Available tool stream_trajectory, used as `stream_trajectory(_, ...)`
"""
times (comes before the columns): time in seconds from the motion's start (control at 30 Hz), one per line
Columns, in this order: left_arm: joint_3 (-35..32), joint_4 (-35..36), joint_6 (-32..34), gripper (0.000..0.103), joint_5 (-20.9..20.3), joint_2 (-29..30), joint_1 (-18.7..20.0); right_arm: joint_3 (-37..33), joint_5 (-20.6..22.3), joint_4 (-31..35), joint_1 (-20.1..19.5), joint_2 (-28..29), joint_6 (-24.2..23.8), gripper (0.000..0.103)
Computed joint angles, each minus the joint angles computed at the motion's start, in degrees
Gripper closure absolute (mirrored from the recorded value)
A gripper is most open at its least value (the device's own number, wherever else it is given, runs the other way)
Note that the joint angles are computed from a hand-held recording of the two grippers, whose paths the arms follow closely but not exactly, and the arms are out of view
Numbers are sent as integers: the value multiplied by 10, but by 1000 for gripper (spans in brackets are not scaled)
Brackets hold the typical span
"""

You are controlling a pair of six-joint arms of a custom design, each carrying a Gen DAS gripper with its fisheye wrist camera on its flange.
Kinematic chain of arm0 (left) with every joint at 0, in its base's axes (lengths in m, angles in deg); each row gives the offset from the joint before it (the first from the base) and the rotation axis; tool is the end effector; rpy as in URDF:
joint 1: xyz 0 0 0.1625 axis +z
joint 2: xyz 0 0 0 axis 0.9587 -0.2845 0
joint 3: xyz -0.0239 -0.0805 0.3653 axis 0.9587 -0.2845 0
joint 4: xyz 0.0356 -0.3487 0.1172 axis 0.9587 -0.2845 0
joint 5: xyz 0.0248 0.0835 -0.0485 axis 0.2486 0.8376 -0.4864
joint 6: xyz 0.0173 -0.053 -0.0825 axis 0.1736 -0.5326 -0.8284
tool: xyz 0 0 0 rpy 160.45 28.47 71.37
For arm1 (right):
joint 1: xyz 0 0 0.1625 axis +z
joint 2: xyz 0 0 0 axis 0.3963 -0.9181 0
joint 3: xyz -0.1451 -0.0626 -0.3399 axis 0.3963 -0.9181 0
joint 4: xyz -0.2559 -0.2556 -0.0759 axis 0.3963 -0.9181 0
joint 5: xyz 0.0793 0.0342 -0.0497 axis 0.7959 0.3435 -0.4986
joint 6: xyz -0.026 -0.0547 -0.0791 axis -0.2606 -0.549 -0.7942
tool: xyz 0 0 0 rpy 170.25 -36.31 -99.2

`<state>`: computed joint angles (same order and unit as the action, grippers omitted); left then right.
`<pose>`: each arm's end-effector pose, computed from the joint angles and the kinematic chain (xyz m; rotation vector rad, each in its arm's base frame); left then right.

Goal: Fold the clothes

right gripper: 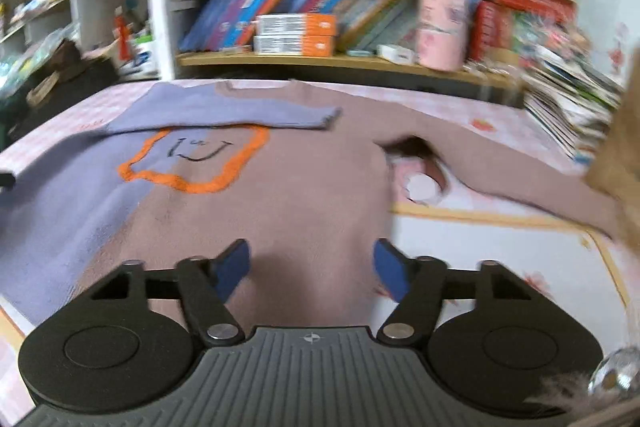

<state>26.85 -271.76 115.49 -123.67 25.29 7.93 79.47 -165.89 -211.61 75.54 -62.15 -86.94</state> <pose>0.0975 -0.6549 0.3373 0.1754 2.0692 -1.2506 0.2409 -0.7848 -0.0301 1.0943 -2.3567 0.9366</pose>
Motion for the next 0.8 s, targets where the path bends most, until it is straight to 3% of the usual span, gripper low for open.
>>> stream_trajectory(0.1, 4, 29, -29, 34, -29, -7, 11, 55, -25, -48, -1, -26, 18, 50)
stream_trajectory(0.23, 3, 9, -40, 38, -38, 3, 14, 108, -34, -43, -4, -60, 52, 50)
stream_trajectory(0.3, 5, 19, -43, 57, -59, 1, 17, 121, -37, -32, -5, -68, 70, 60)
stream_trajectory(0.33, 5, 29, -45, 73, -75, -2, 21, 125, -36, -33, -6, -70, 75, 62)
stream_trajectory(0.37, 5, 41, -49, 91, -91, -6, 25, 125, -34, -28, -5, -71, 78, 73)
stream_trajectory(0.4, 4, 54, -52, 98, -107, -10, 30, 125, -29, -18, -5, -74, 83, 87)
stream_trajectory(0.5, 0, 84, -61, 98, -152, -19, 44, 117, -29, -6, -1, -68, 85, 89)
stream_trajectory(0.6, 2, 86, -72, 98, -170, -25, 52, 97, -37, -1, 5, -54, 74, 90)
stream_trajectory(0.8, 0, 78, -66, 98, -163, -26, 54, 43, -34, 38, 12, -23, 64, 90)
